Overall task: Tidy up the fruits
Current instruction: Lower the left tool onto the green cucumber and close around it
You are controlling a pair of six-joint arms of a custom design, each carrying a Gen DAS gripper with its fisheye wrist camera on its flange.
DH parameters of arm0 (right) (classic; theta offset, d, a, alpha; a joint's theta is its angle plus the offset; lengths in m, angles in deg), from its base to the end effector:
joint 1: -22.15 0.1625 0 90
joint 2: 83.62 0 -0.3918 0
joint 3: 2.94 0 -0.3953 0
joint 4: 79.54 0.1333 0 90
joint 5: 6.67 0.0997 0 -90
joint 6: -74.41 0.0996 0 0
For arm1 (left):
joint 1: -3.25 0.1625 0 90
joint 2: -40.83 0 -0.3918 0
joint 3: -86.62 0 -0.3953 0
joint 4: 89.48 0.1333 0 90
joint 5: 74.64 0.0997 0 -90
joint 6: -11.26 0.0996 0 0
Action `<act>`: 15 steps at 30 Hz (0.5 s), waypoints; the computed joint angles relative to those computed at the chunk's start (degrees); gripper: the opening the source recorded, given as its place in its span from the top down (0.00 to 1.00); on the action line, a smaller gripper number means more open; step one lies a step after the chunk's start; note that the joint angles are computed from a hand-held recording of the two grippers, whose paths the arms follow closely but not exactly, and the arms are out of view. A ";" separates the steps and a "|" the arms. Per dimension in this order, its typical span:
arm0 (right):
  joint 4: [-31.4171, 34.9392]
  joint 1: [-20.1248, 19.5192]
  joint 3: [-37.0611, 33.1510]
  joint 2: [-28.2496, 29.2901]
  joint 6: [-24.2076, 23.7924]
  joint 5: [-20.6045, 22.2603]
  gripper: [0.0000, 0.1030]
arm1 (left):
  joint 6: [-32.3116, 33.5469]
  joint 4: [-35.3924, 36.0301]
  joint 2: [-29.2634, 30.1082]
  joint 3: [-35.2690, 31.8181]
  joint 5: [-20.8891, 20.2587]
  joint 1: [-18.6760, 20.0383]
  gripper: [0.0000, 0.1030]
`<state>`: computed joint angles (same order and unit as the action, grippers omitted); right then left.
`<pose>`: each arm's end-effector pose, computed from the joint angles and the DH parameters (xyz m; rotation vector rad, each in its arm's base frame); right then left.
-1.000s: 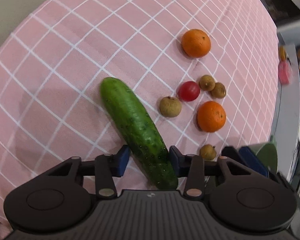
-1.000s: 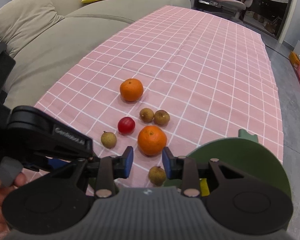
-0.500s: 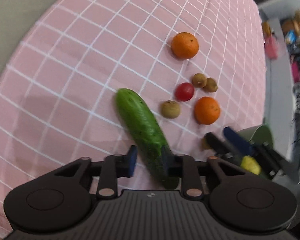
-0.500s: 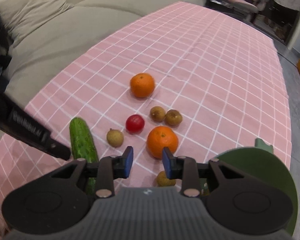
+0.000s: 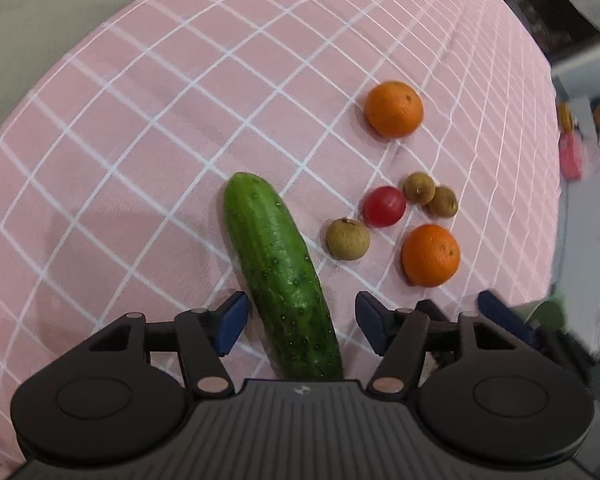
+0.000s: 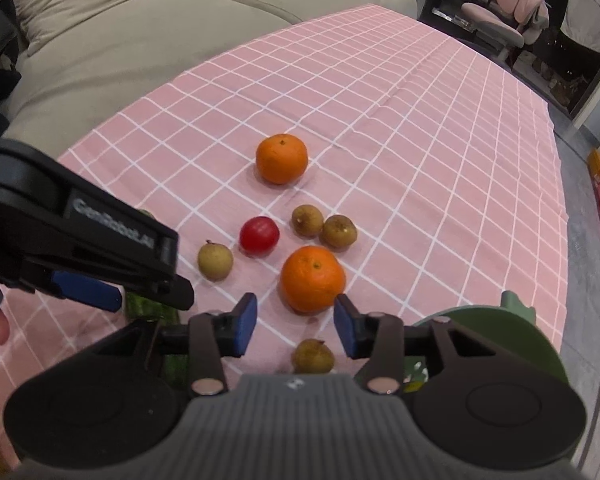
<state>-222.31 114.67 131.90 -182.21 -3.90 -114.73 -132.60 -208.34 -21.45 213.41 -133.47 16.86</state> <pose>0.1192 -0.3779 0.2537 1.7143 -2.1100 0.0461 -0.3294 -0.2700 0.0252 -1.2398 2.2730 -0.9607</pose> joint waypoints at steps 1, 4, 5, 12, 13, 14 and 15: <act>-0.87 -0.04 0.25 0.11 -0.82 -0.13 0.55 | 1.38 0.41 0.32 -0.43 -0.17 0.18 0.36; -1.93 -0.08 0.57 0.23 -2.60 -0.35 0.55 | 3.83 1.00 0.13 -0.67 -1.32 0.34 0.49; -1.87 -0.14 0.60 0.18 -3.06 -0.37 0.55 | 4.19 -0.19 -0.44 0.18 -1.22 0.19 0.50; -1.88 -0.10 0.82 0.35 -3.12 -0.16 0.53 | 21.65 9.73 -2.58 -3.31 -5.79 1.86 0.56; -1.66 -0.03 0.74 0.52 -2.80 -0.18 0.53 | 23.69 12.50 -2.30 -4.40 -6.28 2.03 0.58; -1.49 0.05 0.65 0.80 -2.38 -0.26 0.53 | 25.11 14.61 -2.12 -5.07 -6.56 2.05 0.59; -1.58 0.09 0.62 1.11 -1.99 -0.31 0.53 | 25.77 15.86 -2.14 -5.24 -6.61 1.90 0.60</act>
<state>-223.89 114.76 132.53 -181.10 -5.89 -115.04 -106.82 -192.48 -23.59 208.17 -140.08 18.75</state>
